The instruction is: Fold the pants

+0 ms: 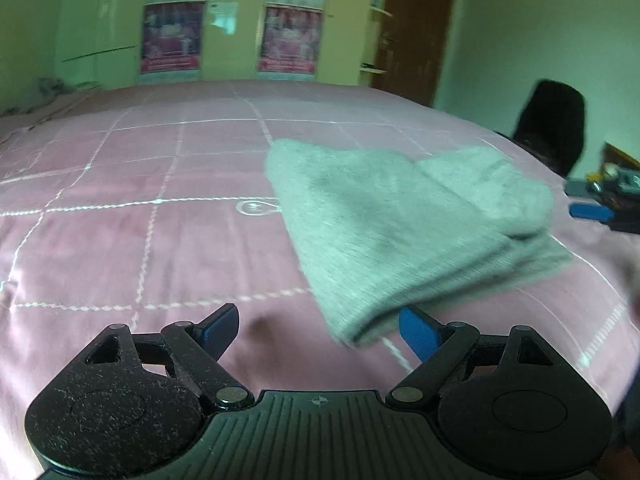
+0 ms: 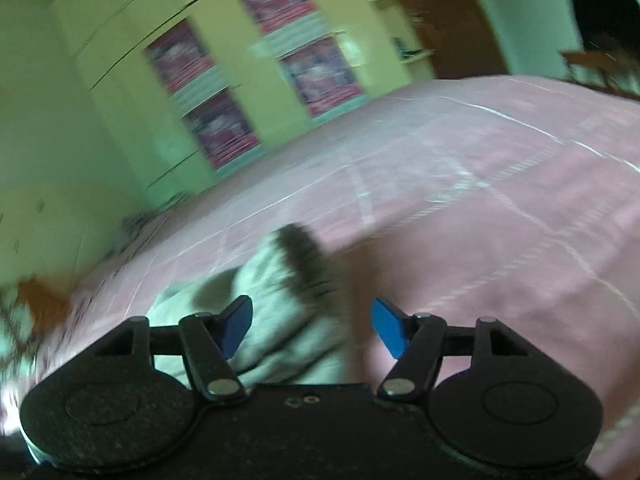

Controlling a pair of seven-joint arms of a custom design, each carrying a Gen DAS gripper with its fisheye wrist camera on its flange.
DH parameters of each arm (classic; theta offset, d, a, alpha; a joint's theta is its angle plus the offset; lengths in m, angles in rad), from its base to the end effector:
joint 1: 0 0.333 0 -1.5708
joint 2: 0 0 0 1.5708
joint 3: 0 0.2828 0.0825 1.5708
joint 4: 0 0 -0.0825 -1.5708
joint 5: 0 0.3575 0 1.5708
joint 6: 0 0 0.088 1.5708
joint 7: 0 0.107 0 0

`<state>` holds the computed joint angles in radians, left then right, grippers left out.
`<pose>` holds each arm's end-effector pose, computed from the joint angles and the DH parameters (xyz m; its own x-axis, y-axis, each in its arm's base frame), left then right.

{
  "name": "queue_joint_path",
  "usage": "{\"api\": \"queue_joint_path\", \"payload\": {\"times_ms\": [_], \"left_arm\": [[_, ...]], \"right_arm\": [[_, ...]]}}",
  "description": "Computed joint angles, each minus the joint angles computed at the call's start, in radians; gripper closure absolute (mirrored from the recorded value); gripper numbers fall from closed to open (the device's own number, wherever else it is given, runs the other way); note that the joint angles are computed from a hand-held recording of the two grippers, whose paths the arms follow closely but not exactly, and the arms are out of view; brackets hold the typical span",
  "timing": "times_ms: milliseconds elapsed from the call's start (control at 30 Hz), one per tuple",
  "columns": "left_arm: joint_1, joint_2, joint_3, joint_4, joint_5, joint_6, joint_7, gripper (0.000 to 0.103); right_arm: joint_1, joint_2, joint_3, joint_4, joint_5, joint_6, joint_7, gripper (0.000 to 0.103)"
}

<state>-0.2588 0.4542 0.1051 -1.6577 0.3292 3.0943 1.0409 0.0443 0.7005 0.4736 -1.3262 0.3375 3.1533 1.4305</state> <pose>0.6680 -0.1433 0.4476 -0.0404 -0.9928 0.1131 -0.5567 -0.0717 -0.8276 0.6944 0.2290 0.4679 0.2878 -0.8398 -0.4603 -0.5228 0.2649 -0.8103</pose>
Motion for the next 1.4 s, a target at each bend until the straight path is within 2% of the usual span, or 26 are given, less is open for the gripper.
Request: {"api": "queue_joint_path", "payload": {"times_ms": [67,100,133,233,333,400,433,500,567,633,667,733,800,833,867,900,933,1000,1100,1167,1200,1233,1267,1300,1333,1400], "left_arm": [[0.033,0.010,-0.022,-0.012,-0.041,0.046,-0.021,0.016],[0.061,0.014,-0.052,-0.029,-0.065,0.080,-0.010,0.016],[0.062,0.009,-0.047,-0.054,-0.079,0.107,-0.006,0.016],[0.116,0.017,-0.111,-0.061,-0.136,0.133,0.037,0.016],[0.048,0.038,-0.040,-0.036,-0.157,0.117,0.056,0.016],[-0.032,0.045,0.048,-0.016,-0.134,0.084,0.065,0.016],[-0.061,0.048,0.082,-0.011,-0.114,0.076,0.068,0.016],[-0.086,0.043,0.124,-0.029,-0.107,0.110,-0.021,0.016],[-0.007,0.038,0.036,-0.053,-0.198,0.180,-0.017,0.016],[0.043,0.050,-0.025,-0.041,-0.229,0.181,0.004,0.016],[0.022,0.055,-0.004,-0.033,-0.233,0.165,0.021,0.016],[-0.001,0.057,0.020,-0.030,-0.245,0.154,0.037,0.016],[0.015,0.055,0.000,-0.033,-0.260,0.158,0.049,0.016],[0.012,0.057,0.004,-0.030,-0.265,0.157,0.054,0.016],[0.006,0.058,0.010,-0.030,-0.269,0.157,0.057,0.016],[-0.006,0.061,0.021,-0.025,-0.274,0.154,0.058,0.016],[-0.012,0.062,0.027,-0.024,-0.276,0.151,0.060,0.016],[-0.018,0.055,0.033,-0.036,-0.280,0.154,0.065,0.016],[-0.023,0.052,0.037,-0.039,-0.285,0.154,0.071,0.016],[-0.023,0.053,0.036,-0.039,-0.289,0.154,0.073,0.016],[-0.023,0.054,0.036,-0.038,-0.291,0.155,0.075,0.016],[-0.029,0.054,0.043,-0.038,-0.293,0.155,0.074,0.016],[-0.028,0.054,0.043,-0.040,-0.294,0.157,0.075,0.016],[-0.030,0.053,0.045,-0.042,-0.296,0.159,0.075,0.016],[-0.031,0.054,0.046,-0.044,-0.299,0.162,0.074,0.016],[-0.031,0.056,0.045,-0.042,-0.306,0.165,0.075,0.016]], "right_arm": [[0.035,0.017,-0.022,0.048,-0.023,-0.054,-0.007,0.056],[0.060,0.025,-0.045,0.073,-0.028,-0.078,-0.002,0.058],[0.099,0.034,-0.090,0.103,-0.035,-0.106,0.020,0.058],[0.214,0.080,-0.247,0.221,-0.066,-0.200,0.148,0.055],[0.267,0.134,-0.320,0.323,-0.104,-0.257,0.230,0.055],[0.301,0.198,-0.363,0.449,-0.118,-0.335,0.275,0.058],[0.296,0.217,-0.353,0.479,-0.159,-0.344,0.298,0.073],[0.276,0.189,-0.314,0.433,-0.162,-0.307,0.268,0.077],[0.246,0.097,-0.253,0.271,-0.061,-0.155,0.155,0.079],[0.184,0.022,-0.162,0.118,-0.012,-0.035,0.117,0.079],[0.181,0.008,-0.169,0.083,-0.029,-0.019,0.150,0.078],[0.194,0.016,-0.222,0.096,-0.132,-0.131,0.292,0.074],[0.160,-0.007,-0.167,0.047,0.000,-0.107,0.200,0.065],[0.152,-0.033,-0.154,-0.003,0.008,-0.055,0.186,0.051],[0.146,-0.055,-0.146,-0.041,0.006,-0.020,0.176,0.030],[0.135,-0.072,-0.131,-0.071,0.004,0.003,0.170,0.022],[0.119,-0.080,-0.110,-0.087,0.004,0.005,0.170,0.022],[0.104,-0.066,-0.091,-0.064,0.005,-0.042,0.182,0.025],[0.183,-0.013,-0.212,0.057,-0.009,-0.190,0.300,0.031],[0.201,0.041,-0.231,0.141,-0.015,-0.236,0.319,0.033],[0.226,0.065,-0.262,0.185,-0.034,-0.258,0.339,0.038],[0.258,0.089,-0.307,0.236,-0.060,-0.292,0.367,0.059],[0.267,0.099,-0.316,0.256,-0.102,-0.303,0.388,0.064],[0.267,0.089,-0.307,0.241,-0.133,-0.272,0.393,0.067],[0.247,0.065,-0.262,0.191,-0.141,-0.185,0.363,0.069],[0.161,0.022,-0.095,0.081,-0.040,-0.006,0.172,0.069]]}}
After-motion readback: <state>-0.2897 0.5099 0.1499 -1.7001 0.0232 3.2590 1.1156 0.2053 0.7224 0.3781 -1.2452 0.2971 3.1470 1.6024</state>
